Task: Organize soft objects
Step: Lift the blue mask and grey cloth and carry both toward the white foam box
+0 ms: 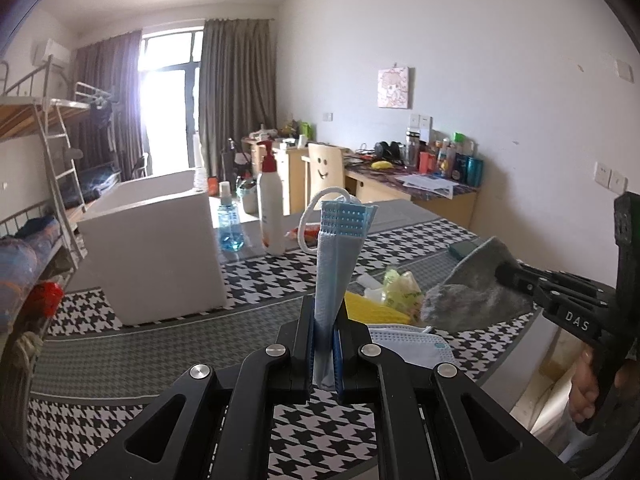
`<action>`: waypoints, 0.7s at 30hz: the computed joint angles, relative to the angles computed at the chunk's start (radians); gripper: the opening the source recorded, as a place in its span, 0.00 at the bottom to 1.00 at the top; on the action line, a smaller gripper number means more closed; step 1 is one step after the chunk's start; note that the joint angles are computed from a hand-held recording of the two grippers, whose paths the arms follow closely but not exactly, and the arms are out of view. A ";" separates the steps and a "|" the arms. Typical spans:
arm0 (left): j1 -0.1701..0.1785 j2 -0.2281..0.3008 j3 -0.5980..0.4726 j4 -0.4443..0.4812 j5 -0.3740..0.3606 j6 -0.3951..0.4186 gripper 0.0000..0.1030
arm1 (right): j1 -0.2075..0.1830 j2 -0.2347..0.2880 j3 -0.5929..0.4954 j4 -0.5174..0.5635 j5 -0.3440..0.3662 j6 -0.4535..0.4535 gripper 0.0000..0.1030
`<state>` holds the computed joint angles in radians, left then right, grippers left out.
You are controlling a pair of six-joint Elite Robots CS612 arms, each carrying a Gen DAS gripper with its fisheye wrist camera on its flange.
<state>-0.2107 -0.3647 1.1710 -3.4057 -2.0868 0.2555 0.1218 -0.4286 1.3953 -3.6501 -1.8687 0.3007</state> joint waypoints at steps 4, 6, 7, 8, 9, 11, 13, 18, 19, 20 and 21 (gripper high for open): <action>0.003 0.006 -0.016 0.005 0.009 -0.010 0.08 | 0.004 0.003 -0.012 0.004 -0.023 -0.003 0.14; 0.003 0.007 -0.022 0.002 0.015 -0.015 0.08 | 0.005 0.004 -0.018 0.008 -0.017 -0.005 0.14; 0.003 0.008 -0.024 0.003 0.015 -0.017 0.08 | 0.005 0.005 -0.022 0.009 -0.016 -0.004 0.14; 0.003 0.009 -0.029 0.006 0.016 -0.016 0.08 | 0.005 0.006 -0.025 0.012 -0.016 -0.007 0.14; 0.004 0.011 -0.032 0.008 0.017 -0.017 0.08 | 0.006 0.007 -0.028 0.014 -0.018 -0.010 0.14; 0.004 0.013 -0.040 0.014 0.019 -0.016 0.08 | 0.006 0.007 -0.034 0.017 -0.013 -0.015 0.14; 0.005 0.016 -0.048 0.021 0.020 -0.020 0.08 | 0.005 0.007 -0.039 0.020 -0.006 -0.018 0.14; 0.006 0.019 -0.063 0.028 0.024 -0.021 0.08 | 0.005 0.010 -0.056 0.033 0.005 -0.030 0.14; 0.007 0.019 -0.068 0.028 0.024 -0.023 0.08 | 0.004 0.010 -0.058 0.034 0.006 -0.032 0.14; 0.007 0.020 -0.072 0.028 0.025 -0.025 0.08 | 0.004 0.010 -0.060 0.035 0.007 -0.033 0.14; 0.007 0.020 -0.075 0.029 0.025 -0.026 0.08 | 0.004 0.010 -0.062 0.035 0.006 -0.034 0.14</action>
<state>-0.2035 -0.3445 1.0959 -3.3772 -2.0616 0.2292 0.1263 -0.4185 1.3328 -3.6149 -1.8628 0.2663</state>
